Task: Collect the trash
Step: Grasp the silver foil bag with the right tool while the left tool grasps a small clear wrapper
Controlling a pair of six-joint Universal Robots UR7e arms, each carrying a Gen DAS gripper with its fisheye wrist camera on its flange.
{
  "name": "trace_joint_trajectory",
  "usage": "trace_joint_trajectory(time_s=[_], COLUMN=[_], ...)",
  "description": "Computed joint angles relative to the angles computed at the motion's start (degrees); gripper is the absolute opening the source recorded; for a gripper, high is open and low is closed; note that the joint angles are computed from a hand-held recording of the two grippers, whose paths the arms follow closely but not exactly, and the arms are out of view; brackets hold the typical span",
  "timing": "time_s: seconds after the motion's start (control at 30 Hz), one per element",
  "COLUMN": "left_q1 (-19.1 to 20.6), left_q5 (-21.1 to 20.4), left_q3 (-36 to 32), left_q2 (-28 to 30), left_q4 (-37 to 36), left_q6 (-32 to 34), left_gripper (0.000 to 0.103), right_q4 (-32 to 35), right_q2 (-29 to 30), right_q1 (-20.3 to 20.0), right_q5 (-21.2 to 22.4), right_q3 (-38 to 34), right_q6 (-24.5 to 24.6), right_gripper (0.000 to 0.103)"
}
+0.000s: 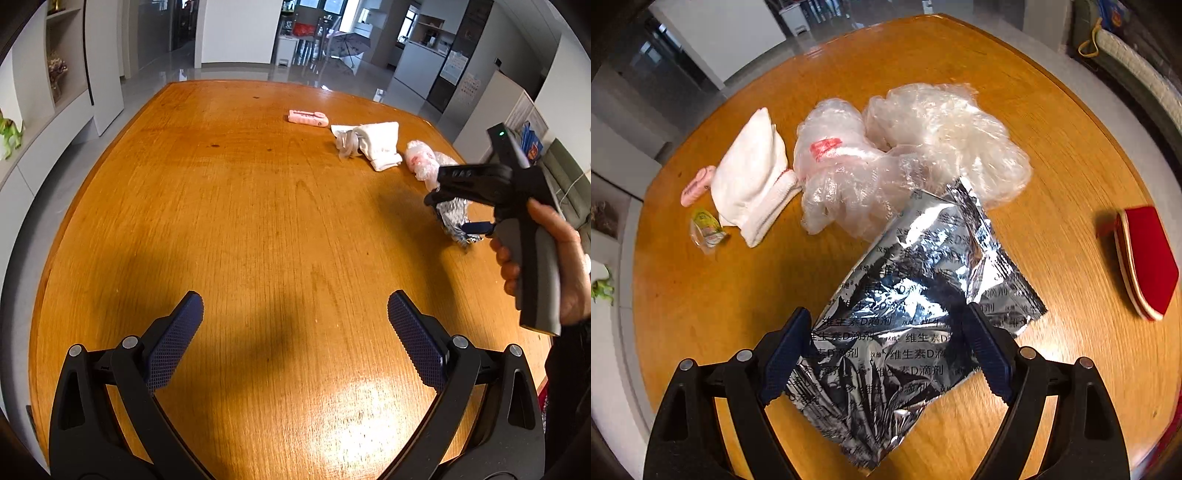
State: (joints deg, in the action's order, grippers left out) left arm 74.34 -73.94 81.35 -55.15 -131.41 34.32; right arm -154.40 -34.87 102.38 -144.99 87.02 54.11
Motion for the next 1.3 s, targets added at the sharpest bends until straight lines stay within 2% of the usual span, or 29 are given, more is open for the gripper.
trace_joint_trajectory(time_s=[0.07, 0.13, 0.27, 0.3, 0.33, 0.43, 0.47, 0.5, 0.57, 0.67, 0.73, 0.8, 0.9, 0.93, 1.0, 1.03, 1.1, 1.17, 1.3], left_q1=[-0.29, -0.53, -1.48, -1.97, -2.43, -4.09, -4.52, -4.83, -5.42, -5.8, -5.85, -6.24, -6.98, -7.23, -7.21, -7.06, -6.98, -6.7, -6.01], left_q5=[-0.23, -0.65, -0.36, -0.06, 0.5, 2.82, 2.65, 2.14, 2.47, 1.55, 0.4, 1.01, 4.32, 5.84, 7.0, 7.17, 7.36, 6.18, 4.03], left_q3=[-0.89, -2.18, -4.58, -5.12, -5.67, -8.07, -9.24, -10.72, -15.84, -27.38, -31.21, -33.96, -34.85, -34.99, -36.55, -37.65, -36.98, -36.84, -31.62], left_q2=[0.76, 1.9, 4.82, 5.86, 6.94, 10.73, 12.14, 13.59, 17.18, 24.41, 27.01, 29.35, 31.25, 31.89, 33.17, 33.81, 33.6, 32.91, 28.19], left_q4=[0.29, 0.96, 0.48, -0.44, -1.47, -4.56, -5.76, -6.22, -2.21, 8.16, 10.34, 11.29, 11.07, 10.67, 12.33, 13.56, 12.06, 12.97, 11.3], left_q6=[-0.25, -0.69, -1.56, -1.04, -0.67, 0.63, 0.96, 0.81, -1.27, -9.44, -12.61, -13.99, -13.73, -13.37, -14.03, -14.9, -14.19, -13.89, -11.7], left_gripper=[0.097, 0.097, 0.097, 0.097, 0.097, 0.097, 0.094, 0.085, 0.073, 0.07, 0.07, 0.07, 0.07, 0.067, 0.036, 0.031, 0.015, 0.014, 0.014], right_q4=[-2.73, -6.63, -12.61, -15.1, -16.87, -23.39, -25.64, -27.63, -29.65, -32.78, -33.42, -34.52, -35.29, -35.63, -35.91, -36.14, -36.9, -37.46, -37.18], right_q2=[0.36, 0.04, -1.35, -1.94, -2.62, -3.97, -4.53, -4.84, -5.47, -6.59, -6.71, -7.38, -7.37, -7.36, -6.99, -7.06, -6.98, -7.14, -6.15], right_q1=[0.4, 1.1, 1.16, 1.0, 0.84, 0.74, 0.51, 0.49, 0.67, 0.68, 0.4, 0.28, 0.5, 0.67, 1.05, 1.18, 1.56, 2.29, 4.13], right_q5=[-0.06, 1.63, 5.77, 7.59, 9.31, 12.87, 14.19, 15.21, 15.79, 16.72, 17.03, 17.29, 17.21, 17.1, 16.88, 17.01, 17.4, 17.29, 16.93], right_q3=[0.62, 2.62, 7.03, 8.72, 10.24, 14.8, 16.37, 17.65, 19.04, 21.61, 21.6, 22.84, 23.0, 23.18, 22.84, 23.06, 23.48, 24.25, 23.33], right_q6=[-4.29, -9.43, -15.41, -16.96, -17.76, -20.99, -22.02, -22.76, -23.76, -25.8, -26.63, -27.14, -27.43, -27.48, -27.86, -27.96, -28.11, -27.86, -27.54], right_gripper=[0.073, 0.051, 0.038, 0.026, 0.022, 0.015, 0.014, 0.014, 0.014, 0.013, 0.013, 0.013, 0.012, 0.012, 0.01, 0.009, 0.008, 0.008, 0.007])
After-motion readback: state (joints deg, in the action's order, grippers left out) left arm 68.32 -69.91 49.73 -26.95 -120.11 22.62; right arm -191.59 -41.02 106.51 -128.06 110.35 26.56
